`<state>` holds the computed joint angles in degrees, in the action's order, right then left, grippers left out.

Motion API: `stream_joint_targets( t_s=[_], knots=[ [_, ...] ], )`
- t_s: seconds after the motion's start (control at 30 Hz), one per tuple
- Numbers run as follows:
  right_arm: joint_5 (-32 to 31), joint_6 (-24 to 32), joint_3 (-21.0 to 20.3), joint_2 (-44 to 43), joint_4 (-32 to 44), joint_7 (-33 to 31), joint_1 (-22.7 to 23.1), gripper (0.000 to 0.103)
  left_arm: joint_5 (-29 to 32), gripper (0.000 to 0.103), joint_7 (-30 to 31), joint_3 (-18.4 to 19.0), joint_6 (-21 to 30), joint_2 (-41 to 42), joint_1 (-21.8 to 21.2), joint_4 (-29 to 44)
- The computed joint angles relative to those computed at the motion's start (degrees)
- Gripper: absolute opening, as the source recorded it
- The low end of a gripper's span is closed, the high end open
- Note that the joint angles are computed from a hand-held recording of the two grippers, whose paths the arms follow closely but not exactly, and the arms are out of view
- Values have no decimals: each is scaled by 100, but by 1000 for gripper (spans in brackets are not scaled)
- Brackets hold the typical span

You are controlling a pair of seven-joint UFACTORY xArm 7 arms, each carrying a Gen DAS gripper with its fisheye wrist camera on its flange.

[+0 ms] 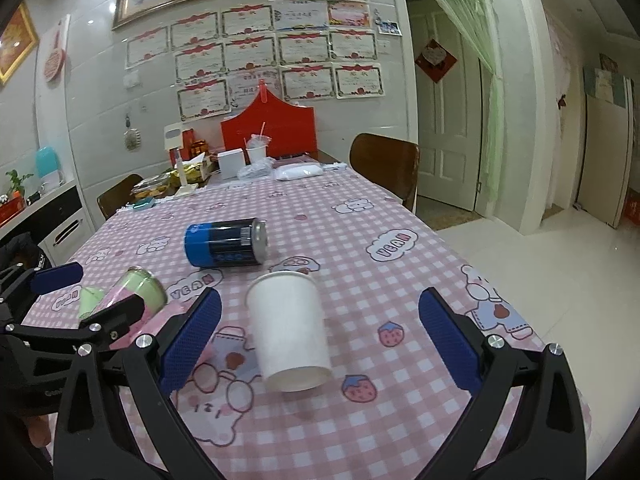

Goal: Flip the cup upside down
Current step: 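Move the left tool toward the pink cup lying on its side, then close the left tool on the pink cup and lift it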

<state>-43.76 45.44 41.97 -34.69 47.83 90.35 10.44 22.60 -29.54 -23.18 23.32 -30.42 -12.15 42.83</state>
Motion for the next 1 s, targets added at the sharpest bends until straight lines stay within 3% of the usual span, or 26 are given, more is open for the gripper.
stream_joint_targets(
  t_s=[0.3, 0.53, 0.77, 1.0],
  knots=[
    [119, -229, -239, -99, -242, -111, 84, 95, 118, 87, 259, -21, 194, 653, -251, 302],
    [179, -444, -286, 2, -289, -180, 85, 95, 102, 86, 270, 165, 596, 1017, -489, 459],
    [200, -594, -329, 123, -312, -217, 110, 95, 34, 70, 216, 335, 709, 1161, -644, 485],
    [230, -687, -380, 155, -345, -239, 183, 95, -164, 66, 169, 461, 739, 1125, -732, 464]
  ],
)
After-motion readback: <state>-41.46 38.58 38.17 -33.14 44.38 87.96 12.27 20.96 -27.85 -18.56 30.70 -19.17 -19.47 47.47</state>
